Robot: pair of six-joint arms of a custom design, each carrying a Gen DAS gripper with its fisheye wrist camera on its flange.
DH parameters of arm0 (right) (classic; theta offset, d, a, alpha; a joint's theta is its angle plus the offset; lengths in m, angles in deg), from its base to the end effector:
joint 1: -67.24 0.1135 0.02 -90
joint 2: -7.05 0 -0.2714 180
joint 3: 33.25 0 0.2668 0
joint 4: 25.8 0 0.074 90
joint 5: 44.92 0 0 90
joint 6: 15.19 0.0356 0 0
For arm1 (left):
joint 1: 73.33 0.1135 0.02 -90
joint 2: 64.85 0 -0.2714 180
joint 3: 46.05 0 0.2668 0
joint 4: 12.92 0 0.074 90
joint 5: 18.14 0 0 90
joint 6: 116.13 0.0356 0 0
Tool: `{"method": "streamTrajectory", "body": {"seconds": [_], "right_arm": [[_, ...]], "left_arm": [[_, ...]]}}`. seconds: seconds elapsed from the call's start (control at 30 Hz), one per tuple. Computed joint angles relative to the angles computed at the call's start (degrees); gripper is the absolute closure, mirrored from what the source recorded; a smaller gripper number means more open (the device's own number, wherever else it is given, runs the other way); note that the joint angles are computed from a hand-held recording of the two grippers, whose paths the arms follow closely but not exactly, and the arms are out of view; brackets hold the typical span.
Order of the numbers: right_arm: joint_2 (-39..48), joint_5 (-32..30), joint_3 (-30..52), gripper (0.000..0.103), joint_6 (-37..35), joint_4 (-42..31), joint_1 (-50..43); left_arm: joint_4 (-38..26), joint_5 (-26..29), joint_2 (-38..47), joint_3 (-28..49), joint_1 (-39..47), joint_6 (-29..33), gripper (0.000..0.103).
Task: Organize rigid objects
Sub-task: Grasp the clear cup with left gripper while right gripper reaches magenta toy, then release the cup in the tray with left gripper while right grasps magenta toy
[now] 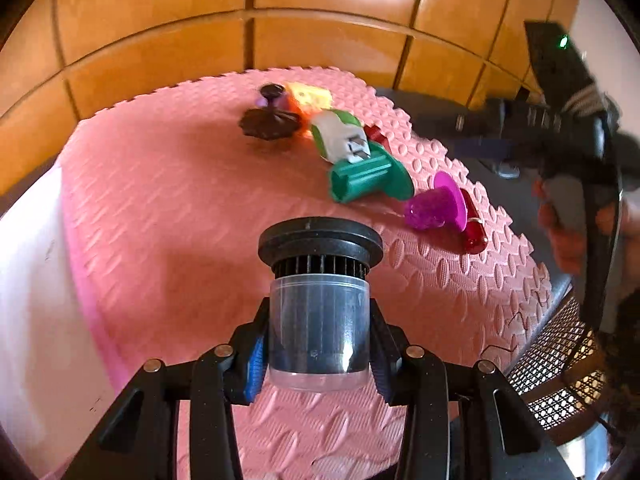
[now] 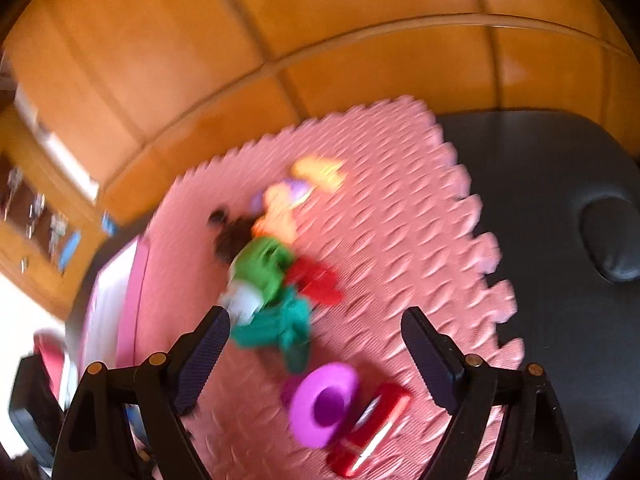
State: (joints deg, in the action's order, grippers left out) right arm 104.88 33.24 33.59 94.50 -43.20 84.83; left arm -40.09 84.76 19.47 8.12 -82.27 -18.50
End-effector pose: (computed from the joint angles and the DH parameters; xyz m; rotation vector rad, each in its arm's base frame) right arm 0.3390 0.1151 0.1636 -0.0519 2.4647 0.5412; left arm 0.2779 -0.0518 0.1581 0.4527 2.5199 -0.2978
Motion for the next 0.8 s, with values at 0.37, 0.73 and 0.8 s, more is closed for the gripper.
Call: {"method": "streamTrajectory", "body": {"seconds": [0.37, 0.73, 0.8], "right_arm": [[-0.66, 13.07, 1.44, 0.014, -3.93, -8.69, 8.92], [6.75, 22.36, 6.34, 0.054, -9.01, -12.81, 12.55], [6.68, 22.96, 6.11, 0.054, -9.27, -12.45, 12.93]], "left_arm": [[-3.82, 4.48, -9.69, -1.9, 7.68, 1.6, 0.06], [-5.86, 9.77, -9.87, -0.33, 24.75, 3.48, 0.06], [-5.8, 10.14, -8.06, 1.04, 28.59, 4.22, 0.06]]}}
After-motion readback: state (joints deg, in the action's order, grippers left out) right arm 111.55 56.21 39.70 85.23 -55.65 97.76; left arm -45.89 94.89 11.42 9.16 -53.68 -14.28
